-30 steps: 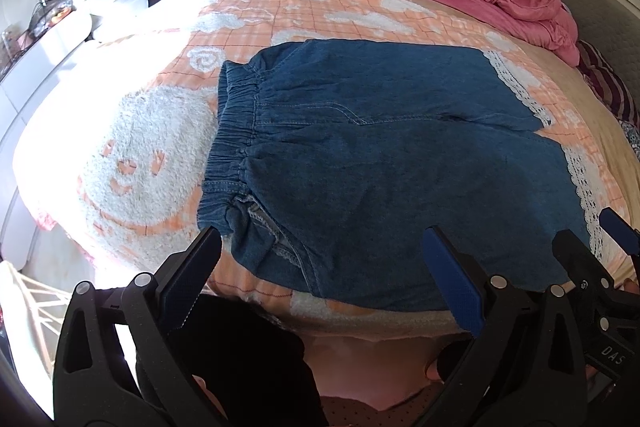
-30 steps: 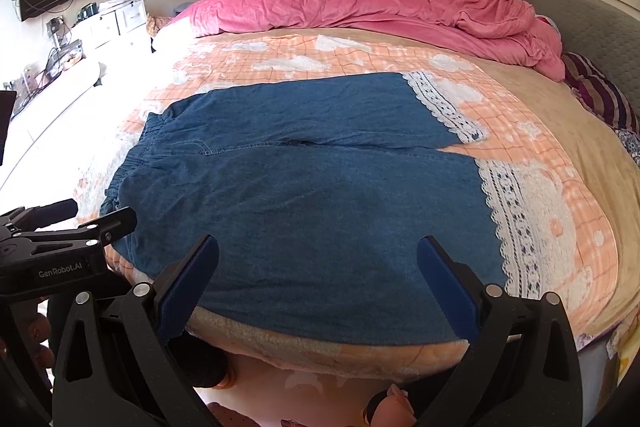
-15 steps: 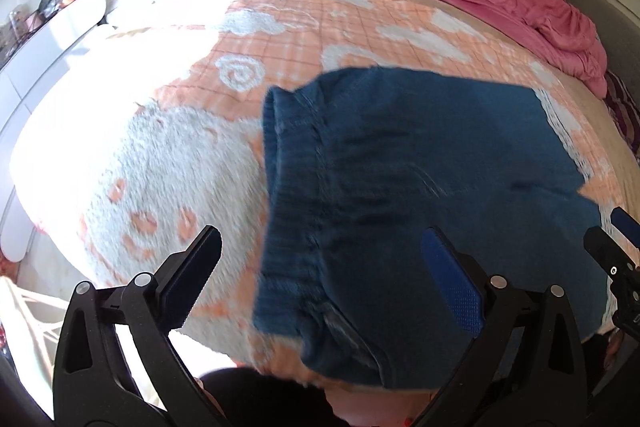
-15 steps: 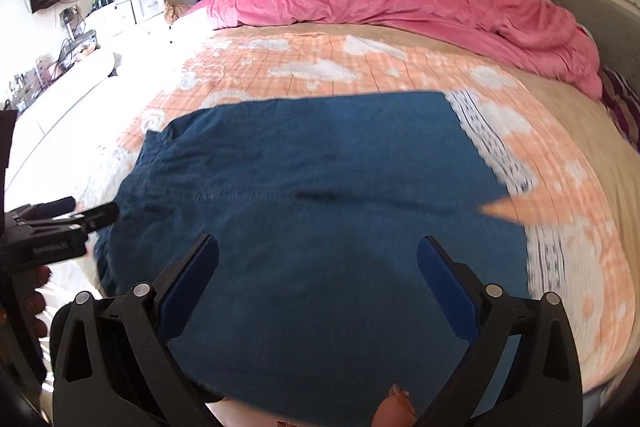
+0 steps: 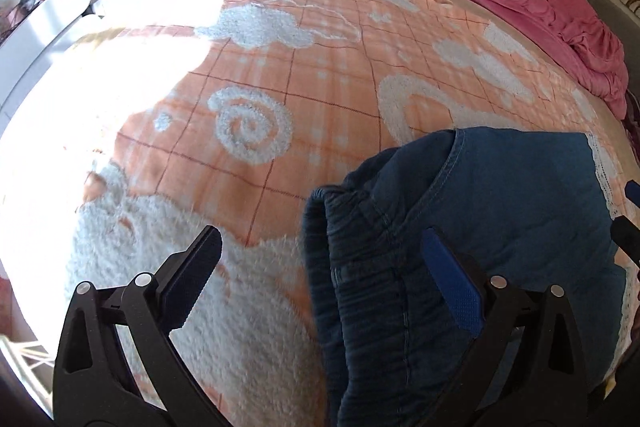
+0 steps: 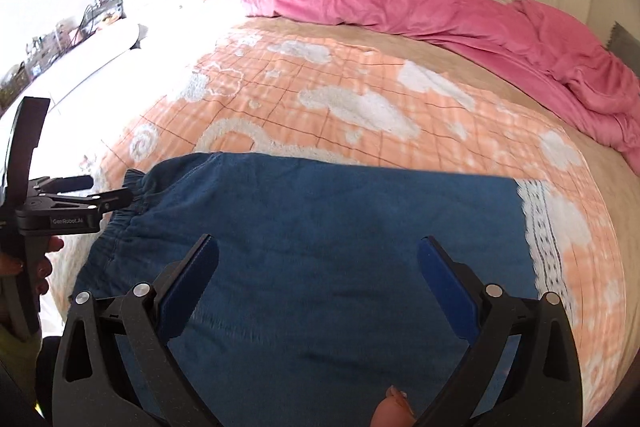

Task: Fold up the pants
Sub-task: 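Grasp the elastic waistband with the left gripper and lift it up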

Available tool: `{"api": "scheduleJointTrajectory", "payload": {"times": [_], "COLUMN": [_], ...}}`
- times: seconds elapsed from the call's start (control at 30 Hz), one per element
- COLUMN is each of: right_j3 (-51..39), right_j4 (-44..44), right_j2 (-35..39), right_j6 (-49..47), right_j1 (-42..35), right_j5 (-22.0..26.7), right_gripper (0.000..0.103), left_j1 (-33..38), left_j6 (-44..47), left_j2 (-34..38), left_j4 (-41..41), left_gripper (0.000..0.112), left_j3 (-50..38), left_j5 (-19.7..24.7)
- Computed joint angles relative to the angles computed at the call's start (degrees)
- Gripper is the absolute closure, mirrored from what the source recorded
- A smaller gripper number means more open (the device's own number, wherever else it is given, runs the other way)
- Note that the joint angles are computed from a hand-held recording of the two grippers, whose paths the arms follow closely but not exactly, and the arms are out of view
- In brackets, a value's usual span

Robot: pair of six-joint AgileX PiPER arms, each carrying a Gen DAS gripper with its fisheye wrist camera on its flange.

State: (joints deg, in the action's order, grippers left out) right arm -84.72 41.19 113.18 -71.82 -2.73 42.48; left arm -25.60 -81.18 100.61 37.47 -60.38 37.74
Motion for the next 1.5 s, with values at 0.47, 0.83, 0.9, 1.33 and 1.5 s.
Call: {"api": "scheduleJointTrajectory", "payload": {"times": [0.47,0.83,0.9,1.33,1.5], "right_j3": [-28.4,-44.0,-38.5,3.6,12.9], "right_j4": [-21.5,-19.5,-16.7,6.3,9.3], "right_j2": [19.7,29.5,26.5,-2.2,-9.0], "right_j6": [11.6,4.3,2.9,-16.0,-22.5], "right_j1": [12.3,13.6,12.6,-1.8,-7.2], "right_j5": [5.4,21.2,19.9,10.5,12.8], "right_gripper": [0.004,0.066,0.087,0.093,0.093], "left_j1": [2.2,-3.2,-4.2,-17.7,-24.6], "left_j6": [-9.0,-24.1,-22.7,-28.1,-30.2], "left_j2": [2.2,-5.2,-5.1,-10.2,-12.1], "left_j4": [11.0,27.9,27.0,28.0,25.4], "left_gripper": [0.084,0.088,0.088,0.088,0.087], "left_j3": [3.1,8.5,8.1,10.5,12.4], "left_j5": [-11.3,-10.4,-8.5,3.5,6.5]}}
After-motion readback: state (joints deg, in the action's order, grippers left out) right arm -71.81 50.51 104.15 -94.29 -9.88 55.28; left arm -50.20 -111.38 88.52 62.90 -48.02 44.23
